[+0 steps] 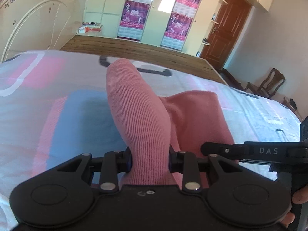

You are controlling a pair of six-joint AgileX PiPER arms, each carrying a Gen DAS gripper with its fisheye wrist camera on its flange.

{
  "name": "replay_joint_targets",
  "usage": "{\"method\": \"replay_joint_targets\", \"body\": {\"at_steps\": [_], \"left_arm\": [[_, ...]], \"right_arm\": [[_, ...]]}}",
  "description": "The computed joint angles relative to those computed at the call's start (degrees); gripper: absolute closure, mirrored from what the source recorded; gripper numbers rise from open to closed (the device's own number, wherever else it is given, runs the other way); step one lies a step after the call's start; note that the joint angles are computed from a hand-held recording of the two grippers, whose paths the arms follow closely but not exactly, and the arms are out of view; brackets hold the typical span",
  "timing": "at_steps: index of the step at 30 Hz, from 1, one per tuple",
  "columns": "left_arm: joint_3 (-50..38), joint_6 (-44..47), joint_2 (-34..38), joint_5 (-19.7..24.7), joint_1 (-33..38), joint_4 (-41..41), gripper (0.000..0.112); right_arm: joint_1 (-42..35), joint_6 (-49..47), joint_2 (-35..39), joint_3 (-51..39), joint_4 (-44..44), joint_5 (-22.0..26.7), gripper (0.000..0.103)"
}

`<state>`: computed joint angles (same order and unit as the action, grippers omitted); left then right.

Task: Fold small clothes
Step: 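Lift the held edge and fold it over the stack with the right gripper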

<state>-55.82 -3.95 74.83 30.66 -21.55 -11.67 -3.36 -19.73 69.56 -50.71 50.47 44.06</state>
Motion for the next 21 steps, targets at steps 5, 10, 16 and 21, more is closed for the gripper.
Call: {"method": "replay_joint_targets", "body": {"at_steps": [5, 10, 16, 21], "left_arm": [[2.85, 14.83, 3.13, -1.86, 7.65, -11.45, 0.082], [7.45, 28.18, 4.2, -4.58, 12.43, -21.14, 0.058], [7.95, 25.28, 1.25, -4.42, 13.55, -18.41, 0.053], [4.17, 17.78, 2.67, -7.44, 10.22, -10.49, 0.054]], "right_arm": [[4.07, 2.53, 3.67, 0.3, -3.22, -5.94, 0.082], [3.03, 6.49, 5.97, 0.79, -9.68, -6.52, 0.082], [-0.51, 5.66, 5.28, 2.59, -8.24, -6.51, 0.081], [-2.5, 3.47, 9.54, -1.5, -4.23, -5.24, 0.081]]}}
